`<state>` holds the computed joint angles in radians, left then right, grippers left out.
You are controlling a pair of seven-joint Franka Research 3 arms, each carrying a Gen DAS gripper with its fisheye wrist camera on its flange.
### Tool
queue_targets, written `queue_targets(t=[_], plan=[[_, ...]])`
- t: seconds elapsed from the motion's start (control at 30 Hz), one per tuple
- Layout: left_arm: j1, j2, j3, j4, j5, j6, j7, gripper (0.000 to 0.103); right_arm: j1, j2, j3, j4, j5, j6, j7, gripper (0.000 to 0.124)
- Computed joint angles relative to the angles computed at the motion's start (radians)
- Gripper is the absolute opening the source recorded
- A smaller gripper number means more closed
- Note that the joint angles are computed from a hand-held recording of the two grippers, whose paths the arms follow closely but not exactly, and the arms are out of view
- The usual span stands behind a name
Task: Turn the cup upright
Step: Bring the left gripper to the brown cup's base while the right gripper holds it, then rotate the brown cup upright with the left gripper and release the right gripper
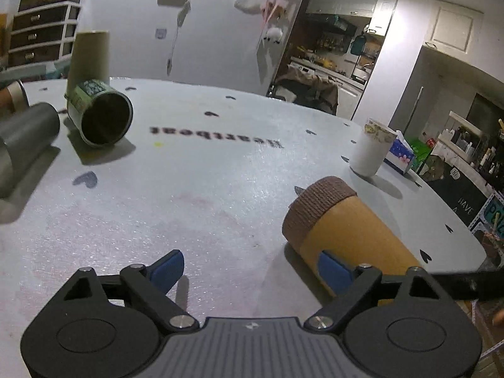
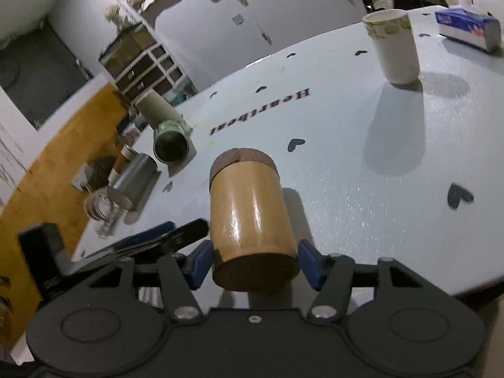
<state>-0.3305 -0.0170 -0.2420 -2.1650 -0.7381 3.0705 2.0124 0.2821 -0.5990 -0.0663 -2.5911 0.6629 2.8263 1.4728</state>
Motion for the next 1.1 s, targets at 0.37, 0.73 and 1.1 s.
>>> queue_targets(t=[0.37, 0.73, 1.1], plan=[[0.058, 0.006, 0.033, 0.159, -0.051, -0.275, -0.016, 0.087, 0.217, -0.033, -0.114, -0.051, 0.314, 0.149, -0.198, 0.060], [0.117, 0.233, -0.037, 0.495, 0.097, -0.644, -0.277, 0.087, 0.327, 0.005, -0.186, -0.025, 0.562, 0.232, -0.360, 0.063], [0.126, 0.300, -0.090, 0.560, 0.219, -0.668, -0.320, 0.073, 0.233, 0.005, -0.108, -0.027, 0.609, 0.205, -0.417, 0.062]])
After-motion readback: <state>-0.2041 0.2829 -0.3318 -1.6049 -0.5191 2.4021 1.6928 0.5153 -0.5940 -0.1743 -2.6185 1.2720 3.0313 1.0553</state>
